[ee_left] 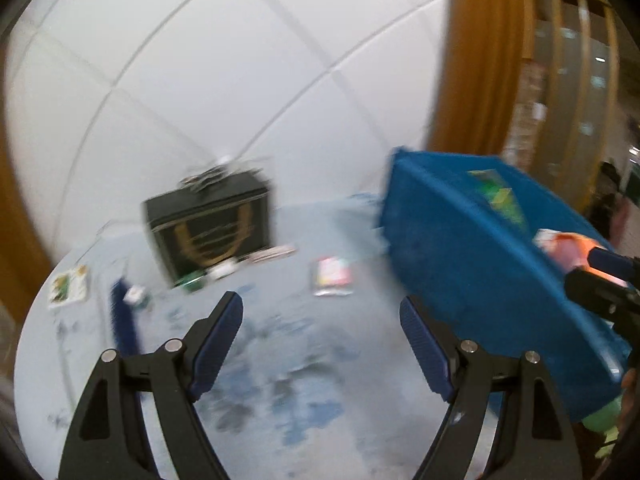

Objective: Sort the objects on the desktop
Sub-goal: 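Move both tools back over the table toward the feather duster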

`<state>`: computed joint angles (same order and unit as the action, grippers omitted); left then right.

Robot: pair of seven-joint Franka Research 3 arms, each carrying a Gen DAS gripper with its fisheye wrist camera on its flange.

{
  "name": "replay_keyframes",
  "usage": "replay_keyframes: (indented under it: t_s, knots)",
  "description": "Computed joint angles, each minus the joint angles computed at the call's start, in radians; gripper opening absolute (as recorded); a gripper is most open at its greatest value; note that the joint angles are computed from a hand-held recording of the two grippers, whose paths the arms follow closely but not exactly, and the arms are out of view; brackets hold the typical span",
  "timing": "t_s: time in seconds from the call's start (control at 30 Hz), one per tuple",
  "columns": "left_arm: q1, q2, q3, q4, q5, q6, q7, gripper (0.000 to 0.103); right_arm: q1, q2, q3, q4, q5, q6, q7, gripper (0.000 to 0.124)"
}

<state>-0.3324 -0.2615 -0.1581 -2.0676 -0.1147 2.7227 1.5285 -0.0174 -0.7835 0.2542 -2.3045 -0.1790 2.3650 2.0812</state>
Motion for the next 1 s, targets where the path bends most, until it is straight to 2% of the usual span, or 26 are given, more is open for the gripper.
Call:
replay_keyframes:
  t_s: [0.2, 0.33, 0.5, 0.63, 0.73, 0.87, 1.0]
  knots:
    - [0.109, 0.047, 0.032, -0.031, 0.067, -0.029, -0.075, 0.081, 0.041, 0.217, 0.003, 0.063, 0.023, 0.086, 0.002, 0.103]
    - [0.194, 0.111, 0.034, -0.032, 0.158, -0.052, -0.173, 0.081, 0.086, 0.370, -0.030, 0.121, 0.030, 0.131, -0.013, 0.103]
    - [0.266, 0.228, 0.052, 0.007, 0.198, -0.074, -0.245, 0.081, 0.163, 0.604, -0.091, 0.252, 0.052, 0.167, -0.079, 0.103]
    - [0.306, 0.344, 0.058, 0.078, 0.237, -0.072, -0.296, 0.081, 0.227, 0.812, -0.133, 0.394, 0.079, 0.207, -0.134, 0.103]
    - [0.330, 0.454, 0.065, 0.156, 0.271, -0.053, -0.323, 0.081, 0.261, 0.962, -0.150, 0.519, 0.171, 0.220, -0.221, 0.103]
    - [0.373, 0.582, 0.043, 0.256, 0.224, -0.020, -0.289, 0.081, 0.300, 1.160, -0.159, 0.720, 0.244, 0.193, -0.323, 0.103]
    - [0.377, 0.711, 0.046, 0.383, 0.241, -0.029, -0.294, 0.081, 0.340, 1.322, -0.167, 0.906, 0.305, 0.172, -0.385, 0.103]
